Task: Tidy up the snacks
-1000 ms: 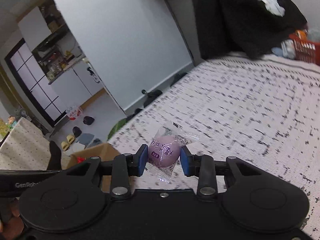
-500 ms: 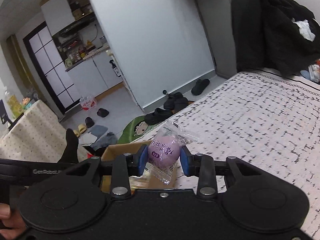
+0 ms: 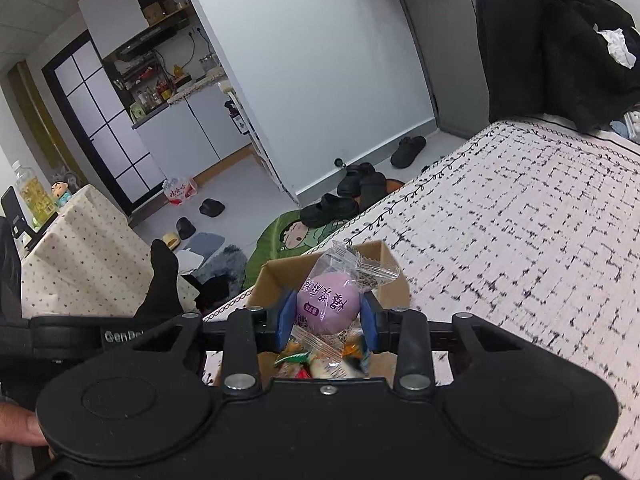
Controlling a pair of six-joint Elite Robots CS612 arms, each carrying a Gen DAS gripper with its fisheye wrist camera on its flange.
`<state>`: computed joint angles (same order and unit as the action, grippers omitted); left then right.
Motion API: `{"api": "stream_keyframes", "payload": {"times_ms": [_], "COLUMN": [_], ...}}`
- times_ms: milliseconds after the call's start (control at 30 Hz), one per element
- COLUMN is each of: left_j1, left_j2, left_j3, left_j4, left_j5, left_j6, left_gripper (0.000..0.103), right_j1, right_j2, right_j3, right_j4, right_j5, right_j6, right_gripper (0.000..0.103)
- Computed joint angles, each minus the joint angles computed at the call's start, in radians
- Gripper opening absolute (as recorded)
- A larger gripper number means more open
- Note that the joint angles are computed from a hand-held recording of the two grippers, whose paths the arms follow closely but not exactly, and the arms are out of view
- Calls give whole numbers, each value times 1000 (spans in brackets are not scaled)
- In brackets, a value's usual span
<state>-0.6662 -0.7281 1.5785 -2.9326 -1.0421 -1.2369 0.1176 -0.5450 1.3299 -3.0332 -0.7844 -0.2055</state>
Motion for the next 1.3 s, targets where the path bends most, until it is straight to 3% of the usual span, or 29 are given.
{"api": "stream_keyframes", "payload": {"times_ms": [267, 333, 367, 733, 1300], "left_j1": [-11, -14, -14, -39, -112], "left_j2": [-16, -19, -21, -43, -97], "left_j3": [35, 41, 47, 73, 90], "left_j4": [-42, -33, -42, -74, -10], "left_j5": [16, 22, 18, 31, 80], "left_j6": [27, 19, 11, 20, 86], "left_gripper": [57, 62, 64, 81, 90], "right_j1": [8, 8, 8, -21, -85], "right_j2": [-25, -33, -39, -98, -183], "right_j3": [50, 67, 77, 167, 307], "right_j4": [13, -5, -26, -108, -213], "right_j5": [-16, -57, -74, -99, -114], "right_j6": [42, 71, 89, 143, 147], "right_gripper": [38, 57, 60, 65, 86]}}
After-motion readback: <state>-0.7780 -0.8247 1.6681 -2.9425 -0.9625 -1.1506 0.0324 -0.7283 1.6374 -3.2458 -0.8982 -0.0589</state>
